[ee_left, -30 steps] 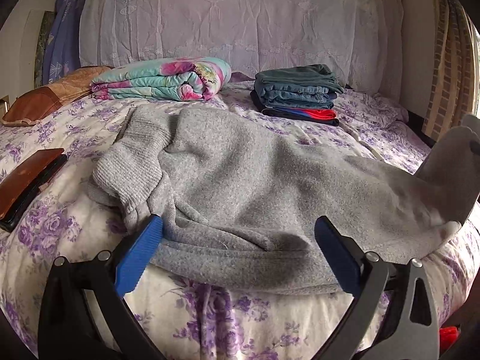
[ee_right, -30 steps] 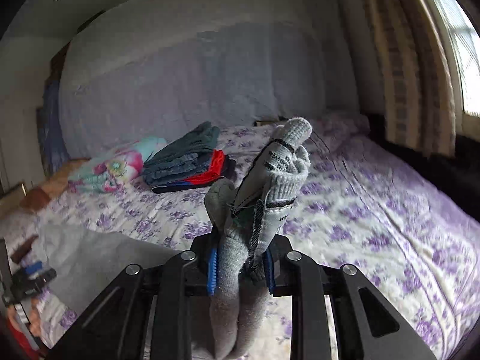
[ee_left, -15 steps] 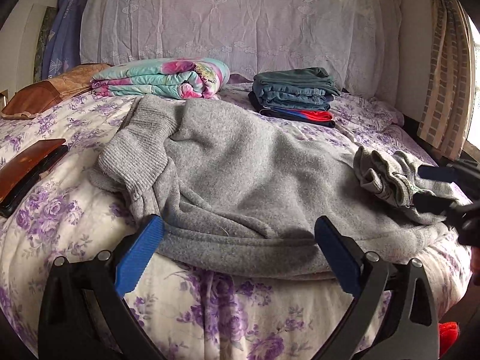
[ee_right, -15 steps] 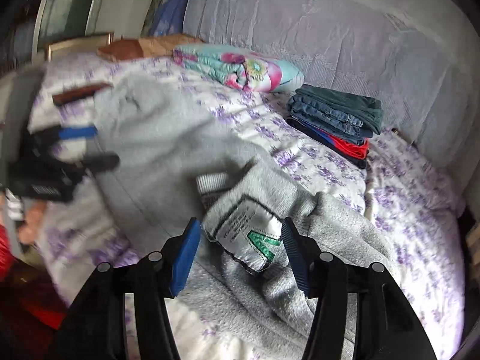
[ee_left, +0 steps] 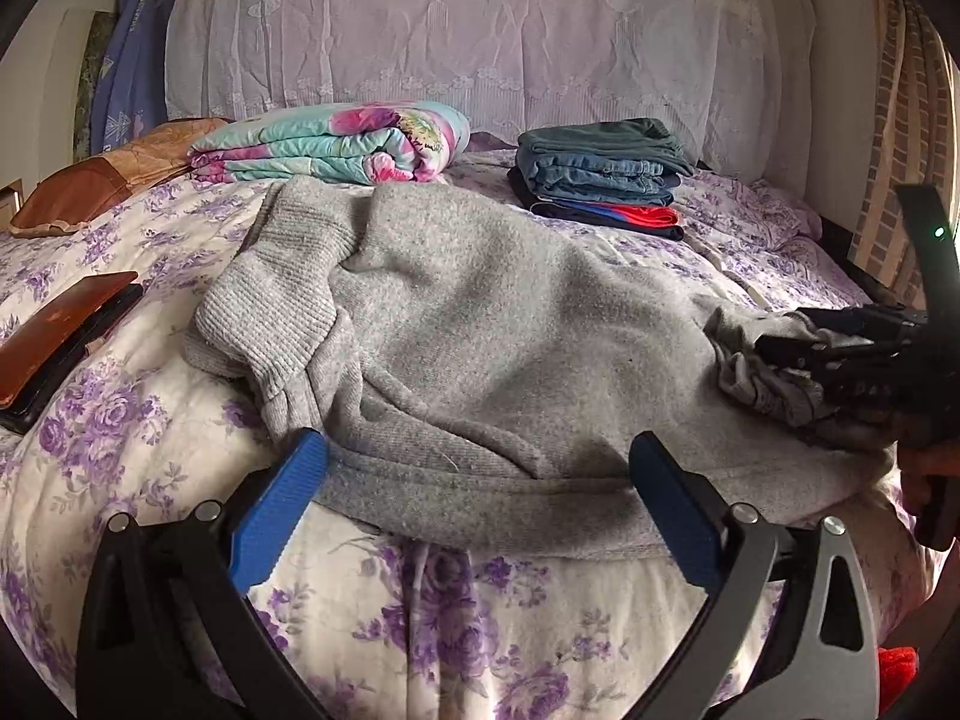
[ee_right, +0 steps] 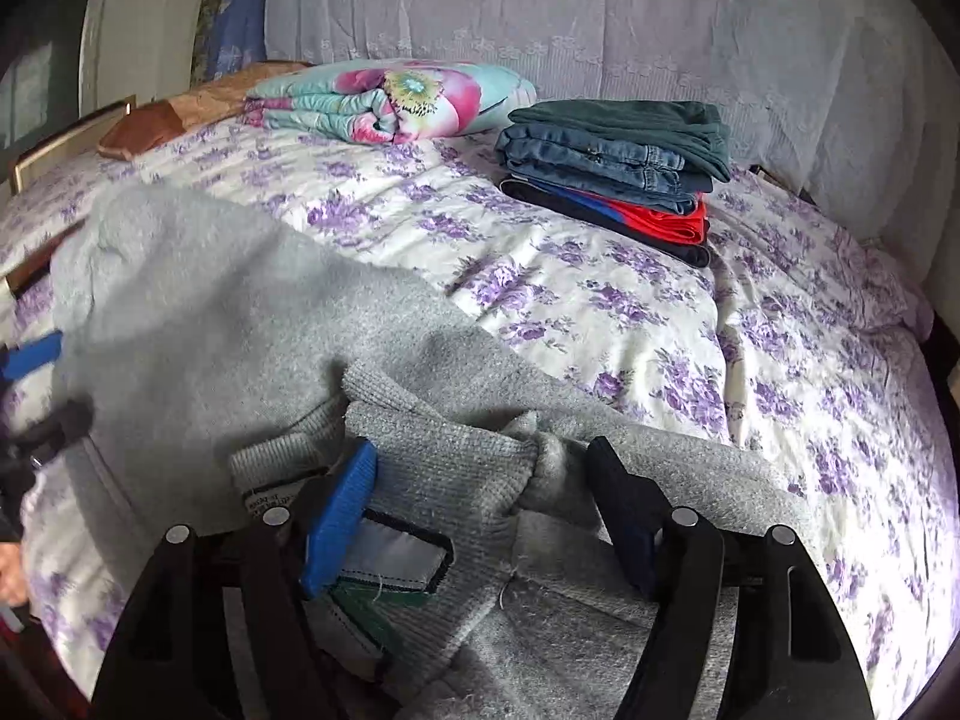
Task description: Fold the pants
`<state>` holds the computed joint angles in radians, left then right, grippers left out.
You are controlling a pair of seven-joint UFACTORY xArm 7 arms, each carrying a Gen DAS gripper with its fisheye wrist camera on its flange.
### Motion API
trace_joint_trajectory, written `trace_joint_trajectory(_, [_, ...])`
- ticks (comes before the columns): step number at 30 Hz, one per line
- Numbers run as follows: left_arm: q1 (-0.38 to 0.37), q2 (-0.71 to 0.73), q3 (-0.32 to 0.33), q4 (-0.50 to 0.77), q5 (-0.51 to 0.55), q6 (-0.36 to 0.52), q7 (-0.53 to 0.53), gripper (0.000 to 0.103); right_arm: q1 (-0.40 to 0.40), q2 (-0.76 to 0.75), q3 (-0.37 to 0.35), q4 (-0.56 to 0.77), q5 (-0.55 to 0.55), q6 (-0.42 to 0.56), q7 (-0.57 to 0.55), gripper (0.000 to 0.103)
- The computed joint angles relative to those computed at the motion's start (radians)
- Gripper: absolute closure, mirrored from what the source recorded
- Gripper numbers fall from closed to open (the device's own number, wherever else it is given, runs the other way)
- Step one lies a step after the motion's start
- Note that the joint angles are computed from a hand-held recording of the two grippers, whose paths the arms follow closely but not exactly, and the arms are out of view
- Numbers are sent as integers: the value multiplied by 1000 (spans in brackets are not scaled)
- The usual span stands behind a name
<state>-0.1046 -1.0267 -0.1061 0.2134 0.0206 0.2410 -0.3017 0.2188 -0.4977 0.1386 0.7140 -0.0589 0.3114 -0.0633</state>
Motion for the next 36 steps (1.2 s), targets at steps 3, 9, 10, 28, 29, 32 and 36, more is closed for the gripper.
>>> trace_joint_trajectory(3, [-28,-73,46,16,-39,110,-15,5,-26,-90,27,-71,-32,-121,6,22])
trace_joint_trajectory(9, [-83,-248,296,-9,-203,284,63,5,93,26,-105,-44,52,-25,-152,4])
trace_joint_trajectory(10, [-83,-266,325,-14,-230,290,76,5,140,16,-154,-46,113,-24,-198,4])
trace_joint_trajectory(28, [-169,184,350,175,-425,49,129,5,240,-31,-246,-90,366,-76,-390,4])
trace_joint_trajectory(29, [-193,170,378,166,-444,38,153,5,248,-43,-254,-101,386,-99,-396,4])
trace_joint_trajectory(32, [-202,171,378,168,-453,36,192,5,267,-110,-284,-170,440,-239,-377,4])
trace_joint_trajectory(36, [-33,220,177,184,-367,47,68,10,149,-168,-240,-203,414,-199,-240,4])
